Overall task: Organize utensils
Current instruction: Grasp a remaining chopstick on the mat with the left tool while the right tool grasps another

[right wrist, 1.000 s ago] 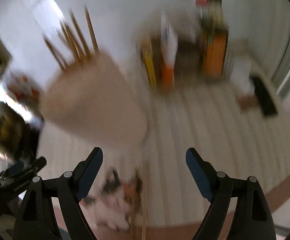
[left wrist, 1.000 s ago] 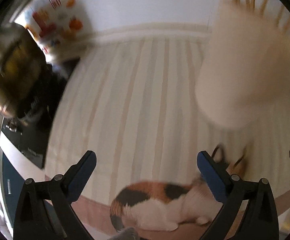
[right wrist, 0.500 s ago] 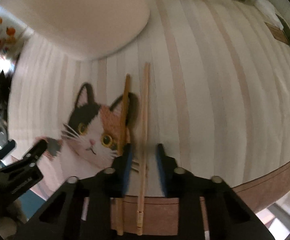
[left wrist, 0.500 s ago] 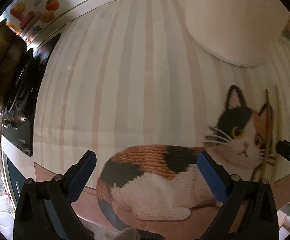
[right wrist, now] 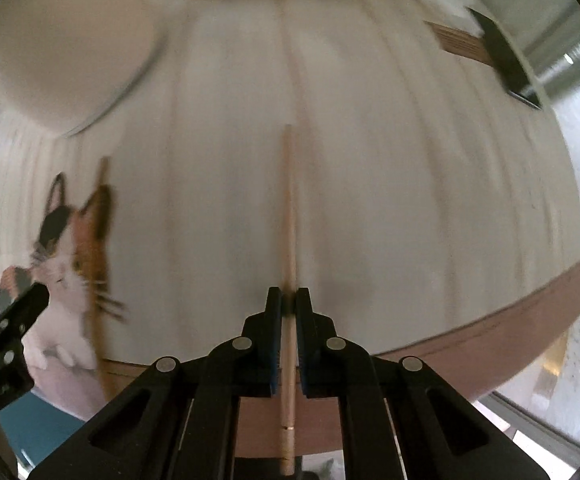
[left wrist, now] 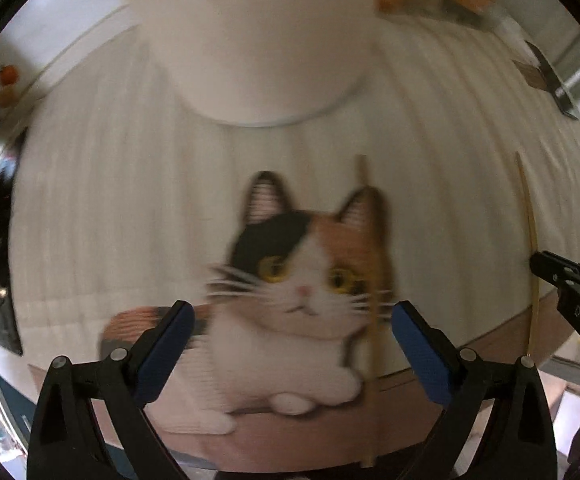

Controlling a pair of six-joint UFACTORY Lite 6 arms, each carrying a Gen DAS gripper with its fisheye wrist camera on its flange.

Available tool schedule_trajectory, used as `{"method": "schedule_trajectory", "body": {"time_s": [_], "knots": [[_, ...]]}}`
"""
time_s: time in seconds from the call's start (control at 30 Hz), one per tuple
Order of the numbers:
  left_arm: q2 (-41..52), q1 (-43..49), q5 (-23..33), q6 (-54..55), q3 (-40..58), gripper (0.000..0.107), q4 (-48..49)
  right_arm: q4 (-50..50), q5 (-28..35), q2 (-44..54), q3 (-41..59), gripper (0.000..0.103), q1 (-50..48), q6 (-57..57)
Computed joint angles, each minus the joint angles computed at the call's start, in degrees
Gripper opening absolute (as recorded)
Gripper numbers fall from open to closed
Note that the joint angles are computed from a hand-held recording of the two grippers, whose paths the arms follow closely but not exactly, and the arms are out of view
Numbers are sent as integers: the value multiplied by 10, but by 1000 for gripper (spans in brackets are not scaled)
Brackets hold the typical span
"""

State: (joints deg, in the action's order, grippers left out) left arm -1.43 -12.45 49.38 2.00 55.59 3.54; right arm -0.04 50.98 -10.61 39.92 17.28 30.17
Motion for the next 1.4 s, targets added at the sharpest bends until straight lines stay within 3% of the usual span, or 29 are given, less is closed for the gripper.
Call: {"method": "schedule_trajectory", "body": {"time_s": [0.17,0.3,0.37,0.43,0.53,0.7,1.03,1.27,1.4], "knots": [[38,-43,-2,-8,12,75,-18,-3,15,-77,-62,7,-107,-61],[58,-59,-10,-24,15,51,-14,3,20,-108,-85,7,-187,-129],[55,-46,-15,-5,14,37,-35,8,23,-109,-81,7,-235,-173],[54,-30,-17,5,16,6,-34,7,26,-108,-79,7,-272,-208],[45,6,-22,16,3,5,-27,-8,23,-103,-80,7,-260,-188],[33,85,-20,34,-8,5,-20,19,-11,-39,-37,7,-97,-63],[43,218,-19,98,-6,5,-40,105,-48,97,82,7,49,-76],[9,224,-26,114,-44,6,-36,91,-29,170,145,7,85,-81],[28,208,-14,98,-19,6,-38,95,-13,183,163,8,84,-85]]}}
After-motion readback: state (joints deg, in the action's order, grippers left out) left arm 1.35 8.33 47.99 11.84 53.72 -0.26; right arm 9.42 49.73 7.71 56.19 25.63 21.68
